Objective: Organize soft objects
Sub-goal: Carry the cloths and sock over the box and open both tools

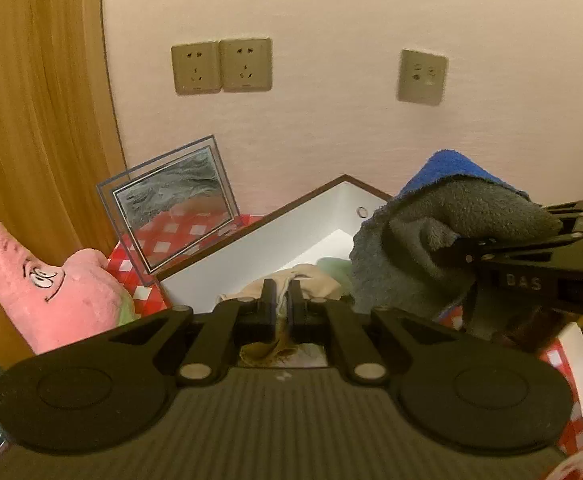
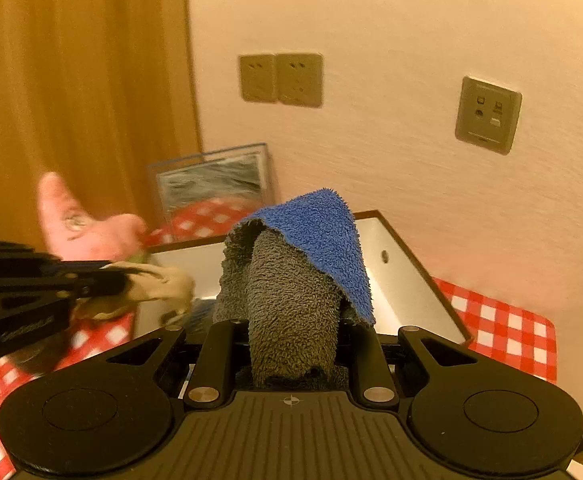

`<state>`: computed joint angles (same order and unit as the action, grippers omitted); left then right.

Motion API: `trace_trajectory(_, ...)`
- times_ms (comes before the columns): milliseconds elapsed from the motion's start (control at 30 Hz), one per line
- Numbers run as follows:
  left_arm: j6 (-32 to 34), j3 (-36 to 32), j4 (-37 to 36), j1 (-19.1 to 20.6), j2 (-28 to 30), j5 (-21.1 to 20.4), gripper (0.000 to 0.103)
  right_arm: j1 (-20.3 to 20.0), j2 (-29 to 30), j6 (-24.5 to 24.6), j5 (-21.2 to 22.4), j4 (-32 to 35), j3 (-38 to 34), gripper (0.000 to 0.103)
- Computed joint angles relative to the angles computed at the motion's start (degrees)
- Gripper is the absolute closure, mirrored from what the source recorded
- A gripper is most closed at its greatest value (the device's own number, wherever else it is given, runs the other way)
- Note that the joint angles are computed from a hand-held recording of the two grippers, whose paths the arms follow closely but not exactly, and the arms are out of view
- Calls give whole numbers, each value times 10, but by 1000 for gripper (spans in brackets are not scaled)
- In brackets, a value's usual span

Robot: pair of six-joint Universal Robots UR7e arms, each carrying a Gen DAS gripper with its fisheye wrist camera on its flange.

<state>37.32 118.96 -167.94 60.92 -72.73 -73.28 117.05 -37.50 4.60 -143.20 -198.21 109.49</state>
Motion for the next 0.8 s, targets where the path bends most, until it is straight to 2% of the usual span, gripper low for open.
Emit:
trace_trajectory(200, -10, -41, -8, 8, 58, 14, 98, -37, 28, -1, -15, 15, -45, 84)
trace_trajectory(267, -15, -55, -7, 12, 76, 18, 98, -48, 42, -12, -17, -12, -59, 83)
trace_trajectory(300, -17, -61, -5, 13, 82, 18, 98, -53, 50, -19, -16, -33, -65, 78)
trace_trajectory(333, -20, -67, -4, 15, 91, 19, 98, -59, 58, -20, -18, -55, -72, 62)
trace_trajectory(367, -22, -72, -3, 17, 97, 21, 98, -62, 65, -26, -17, -80, -75, 53)
trace_trajectory(400, -23, -75, -1, 18, 100, 22, 98, -66, 73, -37, -16, -109, -79, 33)
trace_trajectory(433, -24, -78, 1, 21, 105, 22, 98, -68, 78, -45, -17, -125, -83, 26)
trace_trajectory(500, -26, -81, 7, 24, 109, 23, 98, -74, 77, -55, -2, -139, -79, 26)
trace_trajectory(800, -25, -87, 16, 28, 128, 30, 98, -82, 49, 3, 14, -47, -43, 26)
